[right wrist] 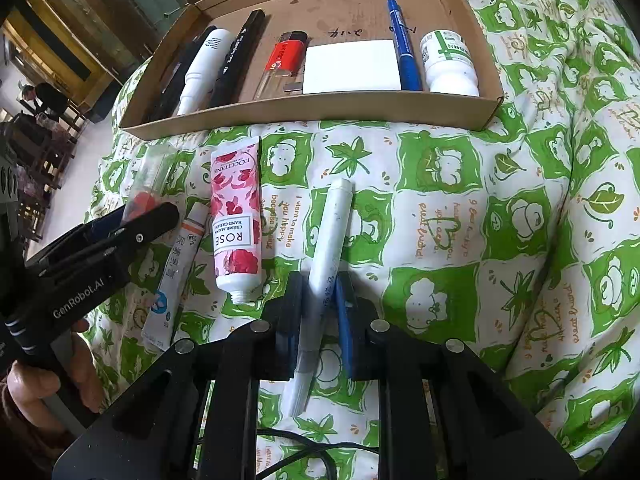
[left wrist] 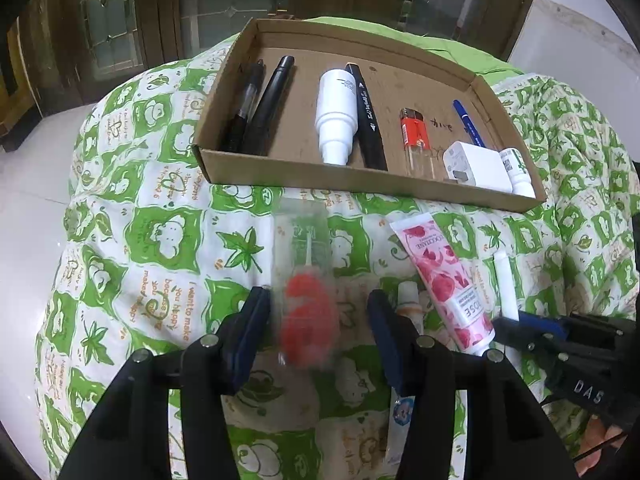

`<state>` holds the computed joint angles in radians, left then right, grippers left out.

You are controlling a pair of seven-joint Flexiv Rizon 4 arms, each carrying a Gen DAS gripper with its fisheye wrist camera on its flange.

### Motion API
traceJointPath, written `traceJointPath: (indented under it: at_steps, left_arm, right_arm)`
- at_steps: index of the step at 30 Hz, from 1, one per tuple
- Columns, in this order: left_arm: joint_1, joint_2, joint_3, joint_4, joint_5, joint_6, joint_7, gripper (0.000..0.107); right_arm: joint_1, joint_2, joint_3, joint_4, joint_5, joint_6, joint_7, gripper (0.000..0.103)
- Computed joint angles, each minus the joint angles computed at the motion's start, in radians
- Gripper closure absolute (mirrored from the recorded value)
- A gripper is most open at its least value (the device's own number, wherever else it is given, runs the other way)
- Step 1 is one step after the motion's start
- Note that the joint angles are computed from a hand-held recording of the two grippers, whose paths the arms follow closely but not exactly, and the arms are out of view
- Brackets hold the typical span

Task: Organize rigid objects
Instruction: 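Open both tools and move them back over the remaining tubes and bottles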

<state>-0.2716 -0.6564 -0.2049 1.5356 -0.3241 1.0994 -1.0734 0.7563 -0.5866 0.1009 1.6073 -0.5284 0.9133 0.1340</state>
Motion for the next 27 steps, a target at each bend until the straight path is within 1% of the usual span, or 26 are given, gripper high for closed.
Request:
traceJointPath:
  at_steps: [2, 3, 4, 5, 7, 8, 10, 12, 14, 17, 18, 19, 20, 22, 27]
  left_arm:
    - [0.047, 0.010, -0.065, 0.050, -0.051, 0.045, 0.068, 0.046]
    - [0.088, 0.015, -0.118, 0.076, -0.103, 0.044, 0.116, 0.033]
    - [0.106, 0.017, -0.143, 0.084, -0.139, 0.031, 0.142, 0.027]
    - [0.105, 0.017, -0.140, 0.082, -0.155, 0.017, 0.147, 0.027]
    - [0.071, 0.020, -0.098, 0.070, -0.135, 0.008, 0.138, 0.027]
    - [0.051, 0.022, -0.073, 0.062, -0.114, 0.006, 0.130, 0.027]
    - [-0.003, 0.028, -0.008, 0.055, -0.044, 0.052, 0.094, 0.027]
    - [-0.049, 0.018, 0.056, 0.033, 0.021, 0.098, 0.027, 0.027]
    - [-0.054, 0.012, 0.079, 0.023, 0.051, 0.130, -0.023, 0.027]
    - [-0.037, 0.013, 0.074, 0.025, 0.069, 0.162, -0.058, 0.028]
    - [-0.037, 0.012, 0.076, 0.022, 0.082, 0.165, -0.062, 0.035]
    - [-0.031, 0.011, 0.066, 0.022, 0.088, 0.163, -0.054, 0.048]
    - [-0.017, 0.014, 0.043, 0.029, 0.089, 0.164, -0.030, 0.052]
    - [-0.024, 0.014, 0.043, 0.029, 0.109, 0.175, -0.015, 0.059]
    - [-0.026, 0.009, 0.036, 0.019, 0.121, 0.139, 0.016, 0.058]
  right_arm:
    - [0.002, -0.010, 0.000, -0.015, 0.002, -0.004, -0.002, 0.087]
    - [0.004, -0.015, -0.002, -0.021, 0.002, -0.003, 0.001, 0.087]
    - [0.006, -0.023, -0.002, -0.033, 0.004, -0.005, 0.001, 0.087]
    - [0.008, -0.019, -0.004, -0.026, 0.003, 0.000, 0.005, 0.087]
    - [0.005, -0.002, -0.008, 0.007, -0.002, 0.021, 0.013, 0.087]
    - [0.005, -0.007, -0.007, 0.001, -0.001, 0.022, 0.013, 0.087]
    - [0.010, 0.013, -0.014, 0.025, -0.012, 0.020, 0.032, 0.087]
    - [0.006, 0.015, -0.011, 0.029, -0.015, 0.025, 0.038, 0.087]
    - [0.003, 0.021, -0.009, 0.038, -0.019, 0.029, 0.043, 0.087]
    - [0.001, 0.020, -0.006, 0.037, -0.022, 0.029, 0.045, 0.087]
    - [0.001, 0.018, -0.006, 0.035, -0.022, 0.028, 0.046, 0.087]
    - [0.001, 0.017, -0.005, 0.033, -0.022, 0.027, 0.046, 0.087]
    - [0.001, 0.015, -0.005, 0.029, -0.022, 0.026, 0.046, 0.087]
    - [0.001, 0.012, -0.005, 0.025, -0.022, 0.024, 0.043, 0.087]
    - [0.004, 0.015, -0.007, 0.026, -0.025, 0.020, 0.051, 0.087]
